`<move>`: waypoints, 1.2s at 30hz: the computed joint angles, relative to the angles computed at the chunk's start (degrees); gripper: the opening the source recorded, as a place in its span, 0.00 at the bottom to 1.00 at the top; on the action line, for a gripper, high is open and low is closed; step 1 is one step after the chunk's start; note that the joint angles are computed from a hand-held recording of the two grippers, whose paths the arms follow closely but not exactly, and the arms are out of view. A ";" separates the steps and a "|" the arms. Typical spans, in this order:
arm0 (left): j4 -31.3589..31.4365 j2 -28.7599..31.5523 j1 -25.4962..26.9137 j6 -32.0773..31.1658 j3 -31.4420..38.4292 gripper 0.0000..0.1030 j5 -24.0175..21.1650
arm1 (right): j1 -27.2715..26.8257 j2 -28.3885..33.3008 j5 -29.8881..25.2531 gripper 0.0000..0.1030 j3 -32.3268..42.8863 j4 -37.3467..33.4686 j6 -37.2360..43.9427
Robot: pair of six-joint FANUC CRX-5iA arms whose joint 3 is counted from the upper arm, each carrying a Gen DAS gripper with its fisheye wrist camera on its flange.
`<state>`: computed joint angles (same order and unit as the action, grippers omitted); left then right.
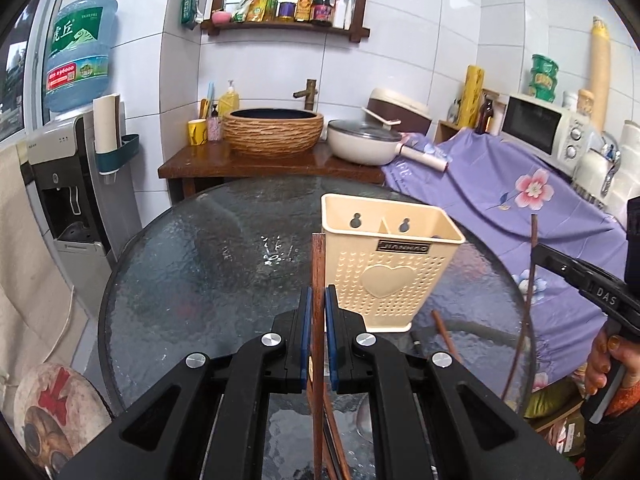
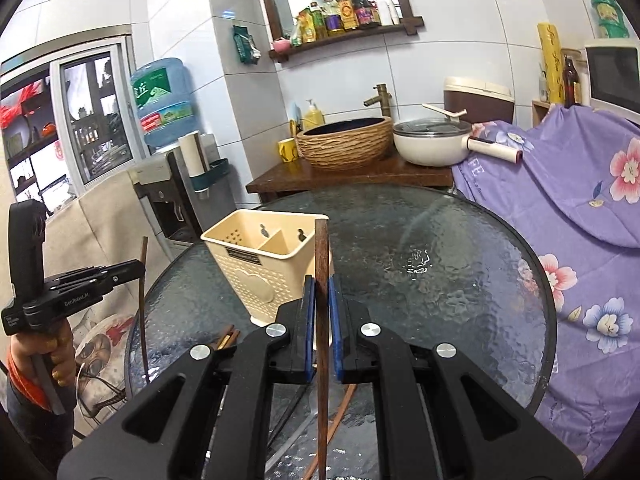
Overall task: Organize utensils
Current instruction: 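Lift the chopsticks upright with both tools and carry them above the cream holder, then lower the chopsticks into the cream holder and open both tools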
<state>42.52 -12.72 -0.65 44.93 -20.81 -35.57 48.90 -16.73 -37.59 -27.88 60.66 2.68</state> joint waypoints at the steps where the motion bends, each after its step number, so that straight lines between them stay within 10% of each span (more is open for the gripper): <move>1: 1.30 -0.48 0.20 -1.12 -0.56 0.06 -0.29 | 0.16 -0.18 0.01 0.08 -0.08 0.33 -0.01; 25: 11.12 -3.58 1.84 -9.49 -1.69 0.06 -2.40 | 2.20 -0.94 -1.08 0.07 3.58 -1.24 7.14; 36: 10.54 0.31 -1.08 -7.49 11.49 0.06 0.44 | 0.49 3.16 0.99 0.08 17.15 -5.55 18.80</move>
<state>53.06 -12.41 -1.73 37.44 -9.32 -35.14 49.39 -13.57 -36.60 -10.72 55.12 21.48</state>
